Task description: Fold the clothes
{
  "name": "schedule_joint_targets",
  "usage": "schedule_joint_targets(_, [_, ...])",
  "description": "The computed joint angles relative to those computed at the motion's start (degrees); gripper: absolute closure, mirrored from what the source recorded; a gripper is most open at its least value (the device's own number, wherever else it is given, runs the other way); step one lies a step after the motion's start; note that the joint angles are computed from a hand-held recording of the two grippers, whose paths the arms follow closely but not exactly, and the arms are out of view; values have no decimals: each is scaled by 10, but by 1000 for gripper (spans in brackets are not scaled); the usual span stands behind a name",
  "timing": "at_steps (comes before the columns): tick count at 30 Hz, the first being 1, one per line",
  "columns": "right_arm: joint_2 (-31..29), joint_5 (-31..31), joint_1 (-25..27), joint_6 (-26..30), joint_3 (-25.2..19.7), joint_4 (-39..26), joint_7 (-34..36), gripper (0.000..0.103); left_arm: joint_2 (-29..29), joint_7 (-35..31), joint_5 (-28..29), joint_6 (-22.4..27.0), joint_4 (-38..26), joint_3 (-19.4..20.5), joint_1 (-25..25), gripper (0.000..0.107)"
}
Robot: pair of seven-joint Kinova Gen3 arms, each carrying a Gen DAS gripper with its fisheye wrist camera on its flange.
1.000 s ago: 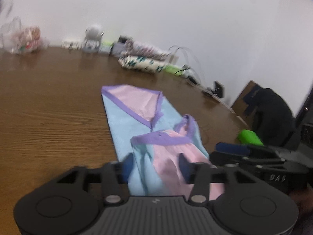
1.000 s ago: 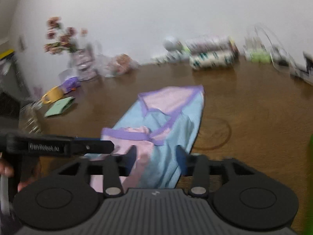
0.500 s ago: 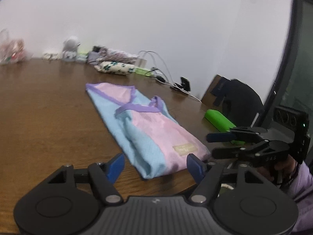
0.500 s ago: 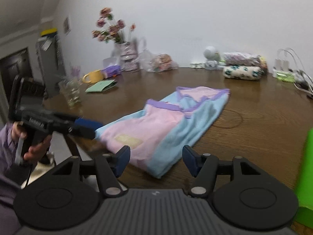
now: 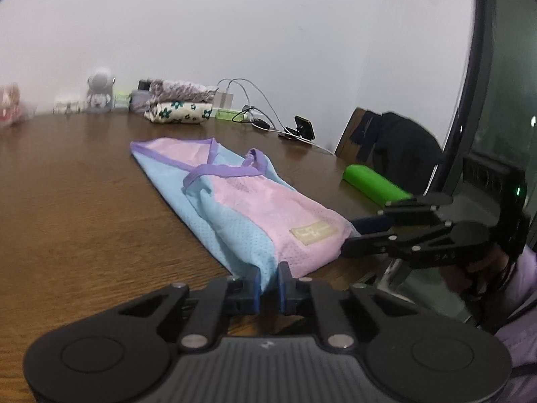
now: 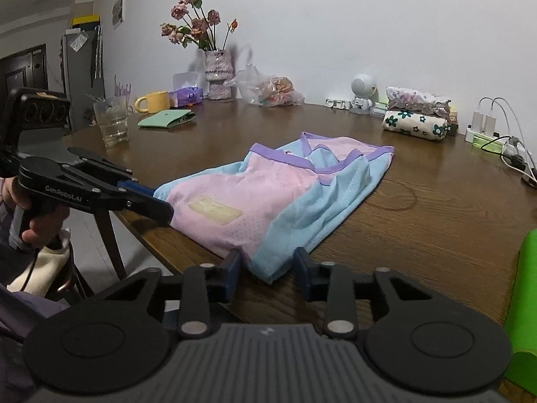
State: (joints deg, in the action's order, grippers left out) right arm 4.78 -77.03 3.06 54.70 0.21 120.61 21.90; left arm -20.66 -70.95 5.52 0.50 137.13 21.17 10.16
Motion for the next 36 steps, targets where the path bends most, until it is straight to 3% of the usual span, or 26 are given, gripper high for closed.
schedule_joint_targets(2, [2, -2, -1, 0, 0, -2, -5, 88, -8, 2, -12, 10, -2, -8, 6, 99])
schedule_joint_targets(6, [5, 5, 2, 11, -1, -7, -11, 87, -34, 11, -5, 33, -9, 70, -75, 90])
schedule_joint_targets(9, [4, 2, 3, 11, -1, -4, -4, 81, -38, 20, -11, 40, -14, 98, -104, 82])
schedule_joint_targets(14, [9, -11, 2, 12, -2, -1, 6, 80, -30, 25, -18, 32, -12, 98, -102, 84])
schedule_joint_targets(15, [10, -14, 2, 12, -3, 0, 7, 80, -28, 25, -19, 29, -12, 95, -100, 91])
schedule_joint_targets(17, [12, -18, 2, 13, -3, 0, 7, 89, -26, 25, -19, 25, -9, 79, -84, 96])
schedule_joint_targets(20, [12, -20, 6, 26, -1, 3, 17, 93, -28, 19, -19, 23, -4, 40, -39, 101])
schedule_joint_targets(28, [6, -17, 42, 127, 18, 4, 62, 97, -86, 2, -9, 8, 12, -70, 88, 104])
schedule_joint_targets(32, [3, -53, 55, 169, 27, 13, 91, 100, -106, -12, -15, 8, -3, -89, 92, 104])
schedule_joint_targets(34, [7, -69, 54, 173, 26, 8, 89, 100, -89, -18, -25, 26, -27, -79, 62, 104])
schedule_joint_targets(36, [14, -84, 45, 159, 22, -3, 78, 100, -62, -31, -14, 39, -46, -105, 74, 104])
